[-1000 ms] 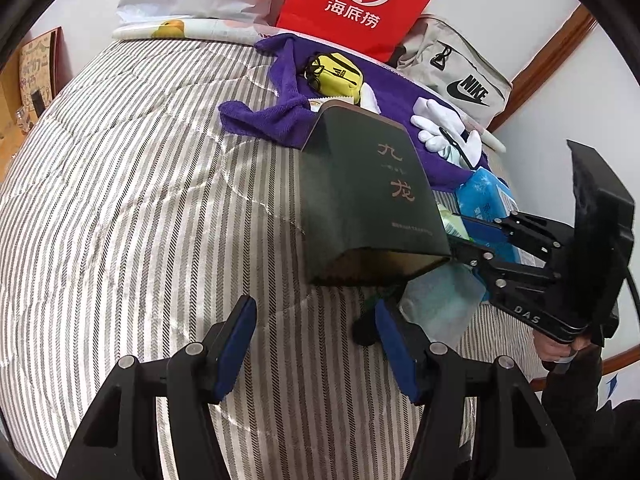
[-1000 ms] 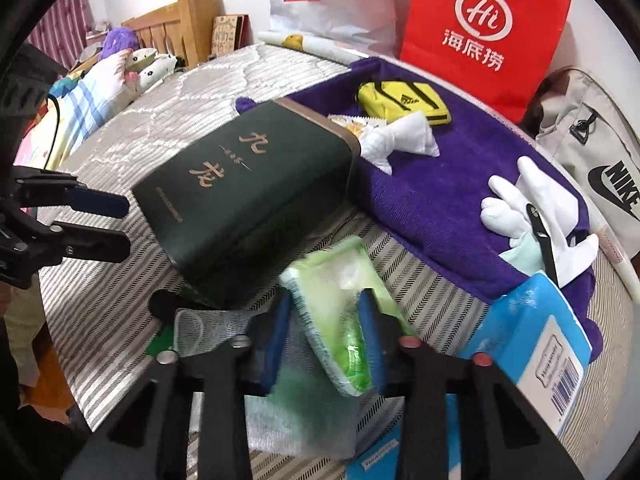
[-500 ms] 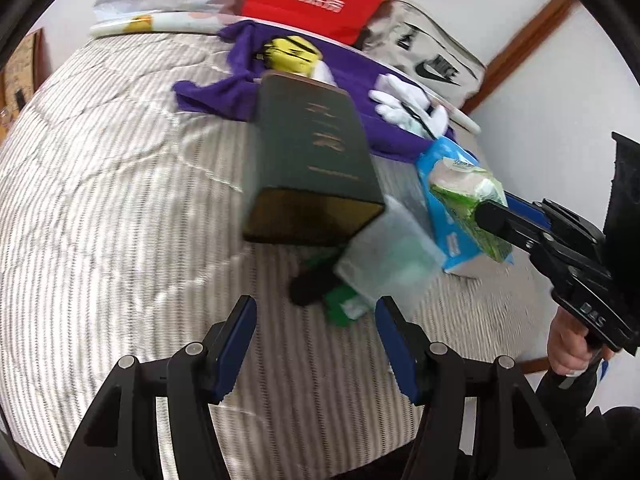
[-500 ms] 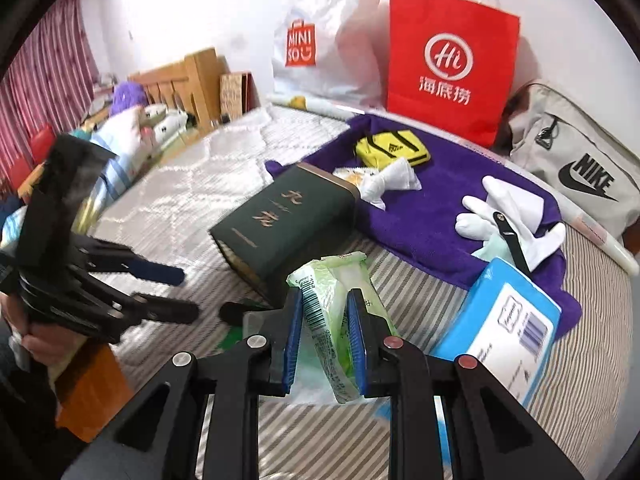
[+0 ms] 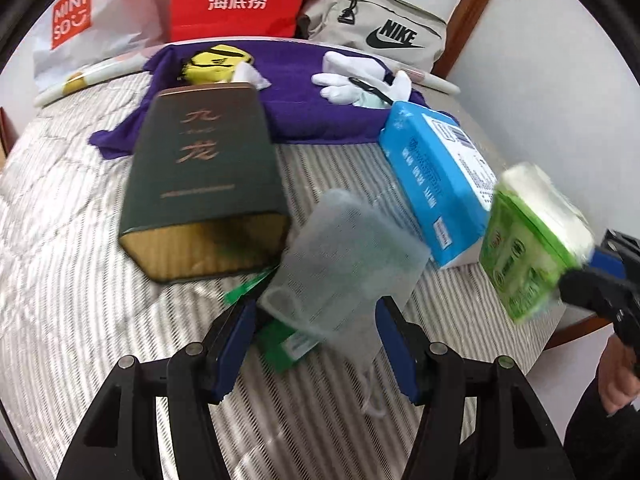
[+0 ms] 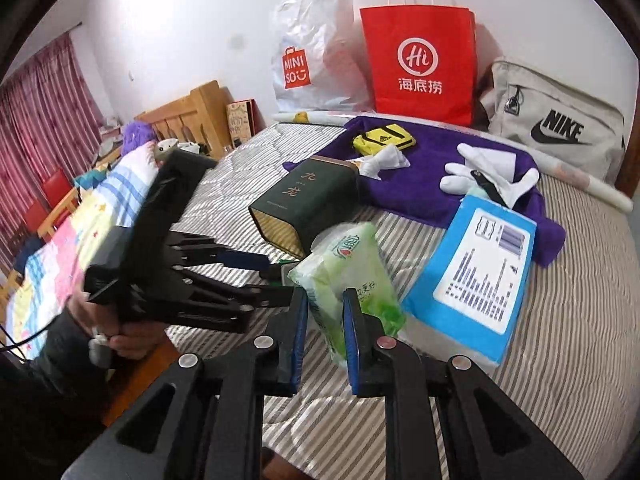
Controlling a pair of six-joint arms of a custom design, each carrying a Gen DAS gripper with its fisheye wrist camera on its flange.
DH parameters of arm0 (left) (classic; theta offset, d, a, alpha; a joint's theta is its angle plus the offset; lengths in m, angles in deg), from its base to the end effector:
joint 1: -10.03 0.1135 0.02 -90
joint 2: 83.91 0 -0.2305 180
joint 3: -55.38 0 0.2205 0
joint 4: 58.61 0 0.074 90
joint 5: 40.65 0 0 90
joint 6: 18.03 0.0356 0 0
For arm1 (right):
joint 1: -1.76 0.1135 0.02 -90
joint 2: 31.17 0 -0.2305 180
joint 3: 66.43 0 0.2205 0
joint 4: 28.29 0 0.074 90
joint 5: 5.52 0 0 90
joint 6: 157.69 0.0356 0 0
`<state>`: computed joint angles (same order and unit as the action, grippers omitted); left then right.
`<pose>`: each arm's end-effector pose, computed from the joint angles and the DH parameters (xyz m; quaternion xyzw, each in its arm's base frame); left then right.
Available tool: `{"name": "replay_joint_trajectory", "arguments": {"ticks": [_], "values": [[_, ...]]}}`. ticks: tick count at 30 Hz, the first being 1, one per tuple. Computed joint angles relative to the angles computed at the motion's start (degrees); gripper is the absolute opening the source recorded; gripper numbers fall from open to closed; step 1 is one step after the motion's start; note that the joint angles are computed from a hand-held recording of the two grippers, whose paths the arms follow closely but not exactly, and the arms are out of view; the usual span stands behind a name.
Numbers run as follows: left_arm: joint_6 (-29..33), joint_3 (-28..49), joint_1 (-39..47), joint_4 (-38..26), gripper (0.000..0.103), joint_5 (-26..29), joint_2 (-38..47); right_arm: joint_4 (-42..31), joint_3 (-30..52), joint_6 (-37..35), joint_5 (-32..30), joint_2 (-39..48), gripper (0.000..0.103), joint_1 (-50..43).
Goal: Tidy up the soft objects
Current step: 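Lift the green packet with the right tool while the left tool grasps the grey mesh bag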
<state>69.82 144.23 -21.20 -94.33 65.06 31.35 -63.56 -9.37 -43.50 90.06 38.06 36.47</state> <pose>0.3084 -0.1982 0.1282 0.2732 0.9224 -0.1956 0.1904 0.1892 0.1269 0.2019 -0.0677 0.9284 0.1387 0.3380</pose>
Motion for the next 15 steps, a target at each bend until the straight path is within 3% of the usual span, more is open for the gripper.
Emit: {"name": "replay_joint_trajectory", "arguments": {"ticks": [9, 11, 15], "values": [[1.53, -0.03, -2.75, 2.04, 0.060, -2.36, 0.46, -7.04, -5.82, 2.59, 2.76, -9.38, 0.016, 1.42], [1.95, 0.99, -3.50, 1.23, 0.068, -2.86, 1.18, -9.14, -7.70, 3.53, 3.96, -11.24, 0.016, 2.39], [2.90, 2.77, -6.60, 0.42, 0.075, -7.91, 2.97, -9.00, -10.79, 5.27, 5.98, -10.14, 0.016, 2.23]]}}
